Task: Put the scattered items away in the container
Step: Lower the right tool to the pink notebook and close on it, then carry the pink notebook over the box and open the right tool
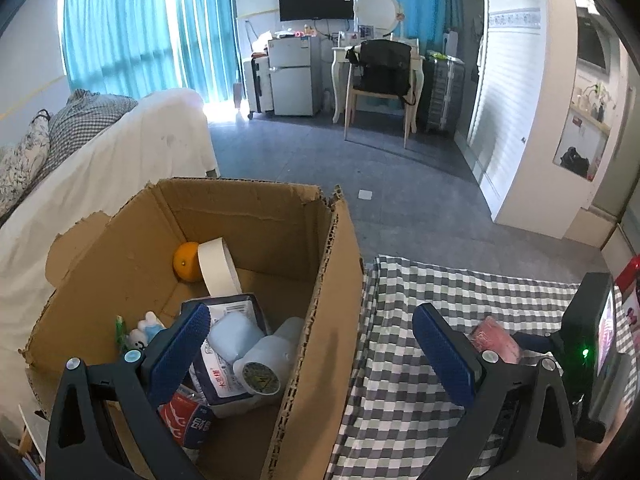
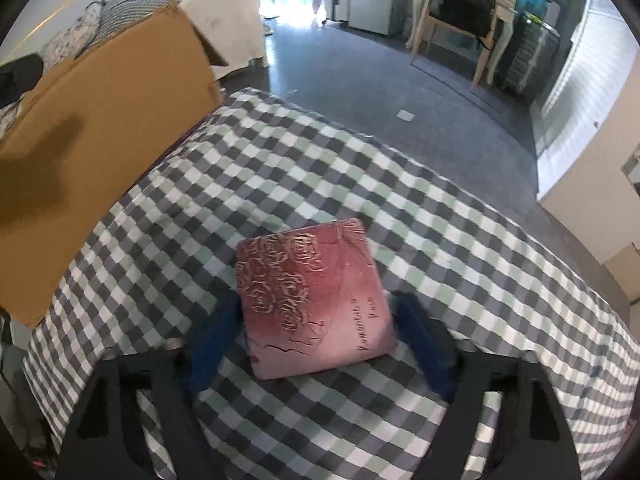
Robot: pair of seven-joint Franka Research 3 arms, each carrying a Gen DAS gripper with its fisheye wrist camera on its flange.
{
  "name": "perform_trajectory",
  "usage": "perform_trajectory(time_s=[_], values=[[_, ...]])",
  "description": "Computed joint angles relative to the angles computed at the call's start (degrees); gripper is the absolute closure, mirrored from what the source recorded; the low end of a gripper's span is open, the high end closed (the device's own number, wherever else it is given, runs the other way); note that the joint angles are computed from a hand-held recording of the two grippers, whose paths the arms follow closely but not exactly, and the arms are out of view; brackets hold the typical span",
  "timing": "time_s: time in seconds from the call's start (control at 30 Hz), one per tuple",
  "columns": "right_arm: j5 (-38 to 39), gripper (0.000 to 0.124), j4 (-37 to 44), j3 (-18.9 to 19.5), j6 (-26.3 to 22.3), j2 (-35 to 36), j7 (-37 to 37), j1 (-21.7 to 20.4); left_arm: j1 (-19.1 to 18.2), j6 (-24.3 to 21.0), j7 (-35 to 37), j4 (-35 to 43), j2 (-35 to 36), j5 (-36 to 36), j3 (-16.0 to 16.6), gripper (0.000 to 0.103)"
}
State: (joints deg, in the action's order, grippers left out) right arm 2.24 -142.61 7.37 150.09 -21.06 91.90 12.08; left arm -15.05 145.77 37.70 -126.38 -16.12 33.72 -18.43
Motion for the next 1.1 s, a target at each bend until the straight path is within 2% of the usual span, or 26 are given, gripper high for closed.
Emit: perform_trajectory(time_s=[0.2, 0.4, 0.67, 0.9, 1.1], values=[[0.8, 0.054, -0.1, -0.1, -0.2, -0.5, 1.1, 0.1, -0.2, 0.2, 0.3, -0.8, -1.3, -0.6, 0.2, 0.0], [0.3, 0.054, -1.5, 0.5, -0.1, -4.1, 2.2, -0.3, -0.2, -0.2, 0.0, -1.1, -3.0, -1.0, -0.3, 0.0], [-1.8, 0.054, -1.6, 2.8, -1.3, -8.9, 5.1, -1.4, -0.1, -0.2, -0.4, -2.6, -6.9, -1.4, -0.7, 0.0], [-3.0, 0.054, 1.5, 5.4, -1.5, -10.9, 7.2, 0.1, 0.7, -0.3, 0.3, -6.5, -14.0, -2.7, 0.4, 0.0], [-2.8, 0.054, 6.8, 7.0, -0.5, -7.8, 7.2, 3.2, 2.4, -1.2, 2.3, -10.4, -21.0, -4.6, 2.3, 0.0]])
